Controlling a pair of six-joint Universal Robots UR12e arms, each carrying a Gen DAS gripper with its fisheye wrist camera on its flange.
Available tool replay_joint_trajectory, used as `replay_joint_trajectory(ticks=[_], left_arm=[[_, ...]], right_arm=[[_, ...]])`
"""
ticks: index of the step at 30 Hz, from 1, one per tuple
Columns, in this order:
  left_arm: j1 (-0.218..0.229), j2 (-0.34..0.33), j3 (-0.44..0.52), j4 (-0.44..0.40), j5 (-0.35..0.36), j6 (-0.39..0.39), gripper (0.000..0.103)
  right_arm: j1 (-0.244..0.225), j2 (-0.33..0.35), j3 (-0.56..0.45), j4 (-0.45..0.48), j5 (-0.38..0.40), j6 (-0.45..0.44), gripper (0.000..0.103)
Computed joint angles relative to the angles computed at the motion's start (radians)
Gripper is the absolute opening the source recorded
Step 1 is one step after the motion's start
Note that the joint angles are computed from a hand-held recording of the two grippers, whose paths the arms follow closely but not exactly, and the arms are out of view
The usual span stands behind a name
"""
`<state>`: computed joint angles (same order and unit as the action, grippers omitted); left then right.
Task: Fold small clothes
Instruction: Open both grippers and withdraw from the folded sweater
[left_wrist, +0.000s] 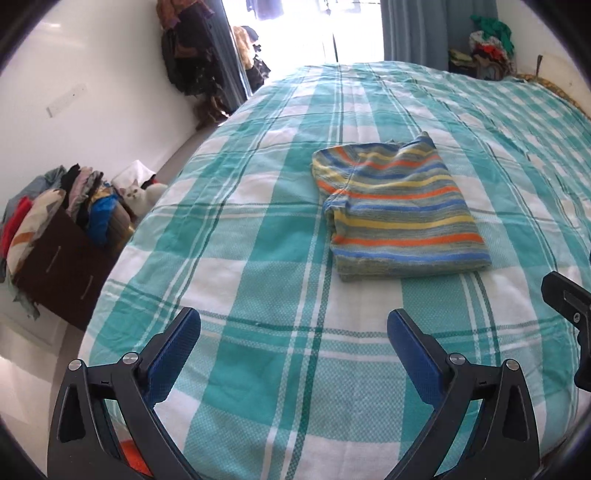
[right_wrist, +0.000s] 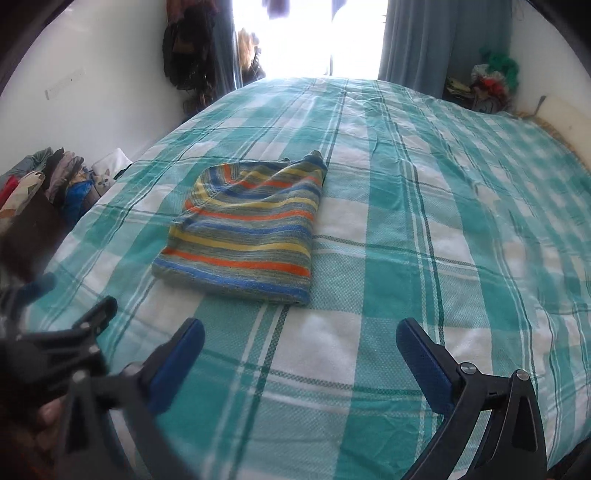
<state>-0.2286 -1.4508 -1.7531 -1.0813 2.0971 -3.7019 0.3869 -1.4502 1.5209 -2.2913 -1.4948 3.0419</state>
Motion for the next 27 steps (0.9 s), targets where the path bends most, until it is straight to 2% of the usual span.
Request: replay_joint_trajectory(ticks=[3,6,11,15,27], left_arm=[[0.007,0.024,0.008,-0.045,-0.053,-0.057,0.101],[0.006,0.045,0.005,-0.045,-0.098,-0.072,0.101],[-0.021,0.048,0.015,-0.058,-0.049,-0.077,0.101],[-0.024,0.062,0.013,-0.033,-0.062,-0.073,0.102],[-0.04,0.06,0.033,-0.078,-0.034,-0.098,0.102]], right_arm=[[0.012,-0.022,0.013,-0.003,-0.031,0.015,0.102],[0.012,-0.04,0.019,0.017,-0.017,0.023,0.102],[0.021,-0.057,0.021,0.025,-0.04,0.03,0.102],[0.025,-0.069,0.017,0.041,-0.048,0.038,0.102],[0.038,-0.081,0.016,0.035,-0.056,0.009,0.102]])
